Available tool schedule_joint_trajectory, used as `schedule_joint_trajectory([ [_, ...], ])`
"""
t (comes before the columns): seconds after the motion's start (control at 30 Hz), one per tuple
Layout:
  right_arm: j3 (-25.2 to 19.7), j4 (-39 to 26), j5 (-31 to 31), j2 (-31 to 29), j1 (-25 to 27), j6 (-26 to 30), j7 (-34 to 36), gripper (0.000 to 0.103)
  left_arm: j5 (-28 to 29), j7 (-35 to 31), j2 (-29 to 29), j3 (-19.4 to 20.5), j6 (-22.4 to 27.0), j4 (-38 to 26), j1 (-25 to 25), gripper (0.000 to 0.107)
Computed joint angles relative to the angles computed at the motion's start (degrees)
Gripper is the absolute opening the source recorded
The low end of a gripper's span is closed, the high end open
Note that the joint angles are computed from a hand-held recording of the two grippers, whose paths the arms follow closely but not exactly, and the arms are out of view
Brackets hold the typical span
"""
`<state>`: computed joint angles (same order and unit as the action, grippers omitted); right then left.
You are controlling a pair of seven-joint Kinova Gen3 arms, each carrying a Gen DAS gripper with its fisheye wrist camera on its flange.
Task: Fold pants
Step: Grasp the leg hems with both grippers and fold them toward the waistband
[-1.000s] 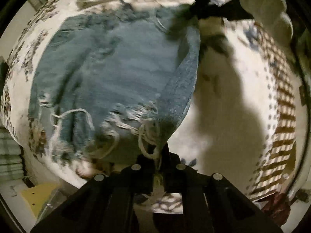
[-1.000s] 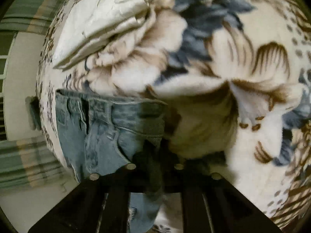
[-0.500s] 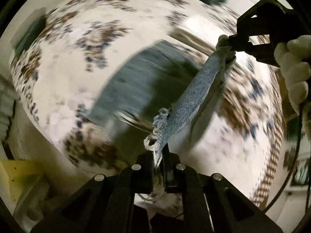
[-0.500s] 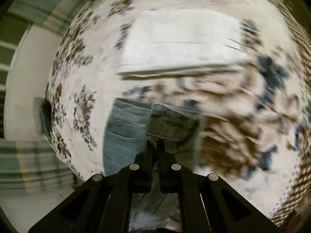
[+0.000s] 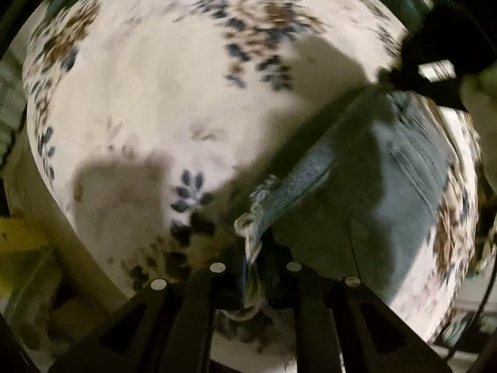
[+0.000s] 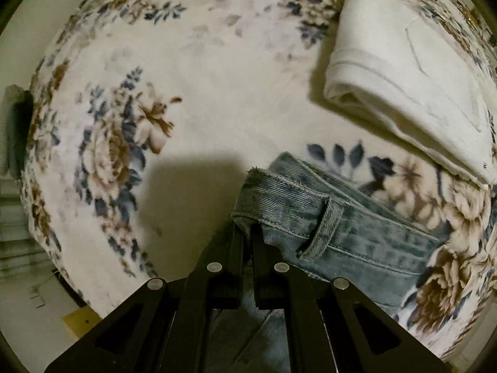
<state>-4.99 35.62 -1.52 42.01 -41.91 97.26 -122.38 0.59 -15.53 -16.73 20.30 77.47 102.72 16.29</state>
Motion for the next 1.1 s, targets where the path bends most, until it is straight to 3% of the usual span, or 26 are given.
schedule_joint_trajectory([
  [0.1, -1.9, 0.0, -3.7, 0.4, 2.3, -0.4, 0.9, 0.017, 1.4, 3.3, -3.9, -1.4, -0.8, 3.2, -1.9, 0.011],
  [0.17, -4.2, 3.6, -8.1, -1.6, 5.7, -3.7, 3.6, 0.043, 2.4, 4.5, -6.0, -1.8, -0.4, 4.2, -3.2, 0.030],
  [0.23, -5.0, 7.4, -10.3, -4.2, 8.0, -5.4, 6.5, 0.063, 1.6, 7.2, -7.0, -1.0, 1.4, 3.5, -3.5, 0.080],
  [0.27, -5.5, 9.9, -11.5, -5.9, 9.3, -6.5, 8.2, 0.074, 0.6, 9.6, -7.7, -0.1, 2.3, 2.9, -3.3, 0.086],
  [0.37, -5.8, 15.8, -13.7, -10.5, 13.0, -6.7, 13.5, 0.100, -1.6, 16.6, -9.1, 5.6, 3.8, -0.1, -5.4, 0.087],
  [0.5, -5.8, 25.1, -16.4, -16.6, 19.0, -8.2, 22.0, 0.102, 3.0, 25.9, -11.5, 16.0, 1.8, -3.7, -14.9, 0.093],
  [0.67, -4.6, 34.5, -19.6, -20.9, 26.5, -7.6, 32.8, 0.102, 14.7, 37.5, -13.6, 28.7, -7.9, -3.8, -28.1, 0.093],
  [0.77, -3.6, 38.3, -21.5, -21.4, 29.2, -8.7, 37.9, 0.102, 21.7, 44.5, -17.7, 33.4, -14.8, 0.2, -34.4, 0.093],
  [0.87, -3.4, 40.4, -25.5, -19.9, 32.2, -9.2, 42.1, 0.102, 27.8, 51.5, -24.3, 35.2, -17.1, 3.5, -40.1, 0.093],
  [0.97, -3.6, 41.7, -29.5, -17.6, 34.6, -9.6, 45.5, 0.102, 30.3, 58.2, -29.5, 35.0, -14.8, 5.3, -43.4, 0.093],
  [1.1, -3.8, 43.0, -33.5, -14.2, 35.9, -12.5, 46.5, 0.102, 32.0, 66.2, -33.2, 34.0, -13.9, 8.6, -44.5, 0.093],
])
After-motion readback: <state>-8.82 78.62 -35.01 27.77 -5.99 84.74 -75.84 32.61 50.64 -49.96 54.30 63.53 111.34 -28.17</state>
